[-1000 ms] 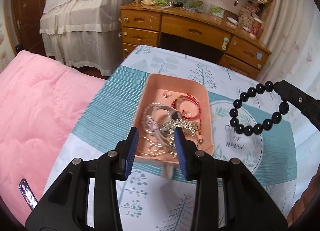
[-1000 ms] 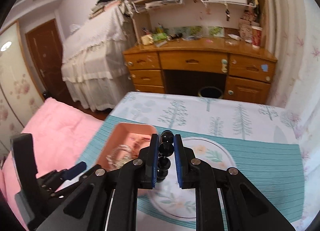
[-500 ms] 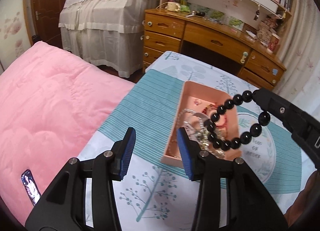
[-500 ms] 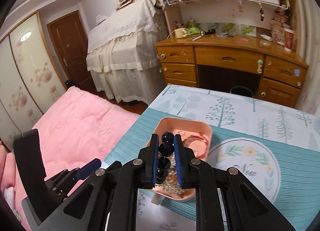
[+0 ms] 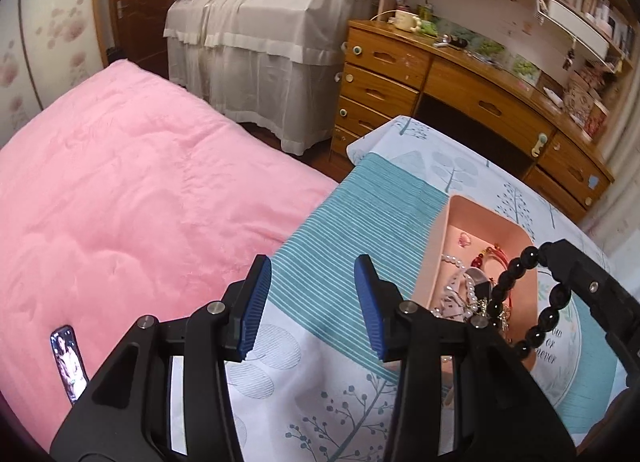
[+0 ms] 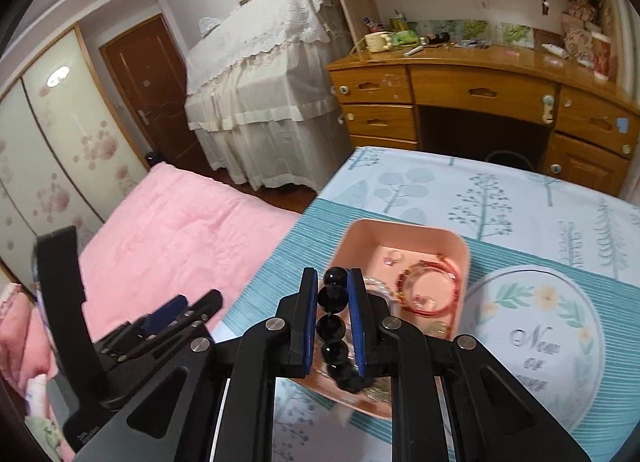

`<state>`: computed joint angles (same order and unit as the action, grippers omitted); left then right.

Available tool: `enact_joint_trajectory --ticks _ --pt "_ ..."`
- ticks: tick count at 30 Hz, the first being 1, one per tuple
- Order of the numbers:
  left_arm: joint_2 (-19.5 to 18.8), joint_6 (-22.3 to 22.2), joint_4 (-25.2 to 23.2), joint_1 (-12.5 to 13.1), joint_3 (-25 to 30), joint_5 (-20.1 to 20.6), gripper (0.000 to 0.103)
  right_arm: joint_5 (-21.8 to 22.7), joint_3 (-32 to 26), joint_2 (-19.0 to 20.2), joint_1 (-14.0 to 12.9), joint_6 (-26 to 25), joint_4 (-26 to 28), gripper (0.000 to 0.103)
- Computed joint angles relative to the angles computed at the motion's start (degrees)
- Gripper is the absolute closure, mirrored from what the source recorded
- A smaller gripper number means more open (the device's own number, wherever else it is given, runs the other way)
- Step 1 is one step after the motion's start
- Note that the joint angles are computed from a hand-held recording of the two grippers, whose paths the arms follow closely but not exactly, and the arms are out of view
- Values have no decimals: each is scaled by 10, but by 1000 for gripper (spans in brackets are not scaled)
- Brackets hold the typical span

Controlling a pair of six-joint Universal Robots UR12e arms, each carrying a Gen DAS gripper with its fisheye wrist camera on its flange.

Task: Organize jewelry
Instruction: 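Lift the black bead bracelet with the right tool and carry it over the box, then open the right tool to drop the bead bracelet into the box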

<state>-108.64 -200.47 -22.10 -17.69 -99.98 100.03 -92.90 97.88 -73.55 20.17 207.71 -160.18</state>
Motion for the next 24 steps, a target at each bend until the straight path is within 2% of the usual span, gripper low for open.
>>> enact_joint_trajectory --ticks 4,7,9,11,13,15,19,22,24 --pt "-4 0 -1 0 0 0 63 4 -5 8 -1 -2 -27 89" --pt "-5 4 2 -3 0 1 63 3 -5 16 -6 3 -68 89" --pt "-4 7 3 -6 -1 1 63 -15 -4 24 -7 5 -100 89" --pt "-6 10 2 -8 1 1 63 -45 -8 31 -7 6 -104 88" --pt "-8 12 -1 -9 2 -3 63 -66 -17 40 -10 11 -70 88" --pt "-9 13 -3 -9 2 -6 63 -61 -24 47 -17 16 -24 88" --pt "-11 19 -1 -13 4 -5 63 -82 -27 57 -24 16 51 87" --pt "-11 24 -1 -16 4 -7 63 -68 -15 52 -34 28 60 82" --pt "-10 26 0 -18 3 -9 63 -68 -2 45 -37 31 50 74"
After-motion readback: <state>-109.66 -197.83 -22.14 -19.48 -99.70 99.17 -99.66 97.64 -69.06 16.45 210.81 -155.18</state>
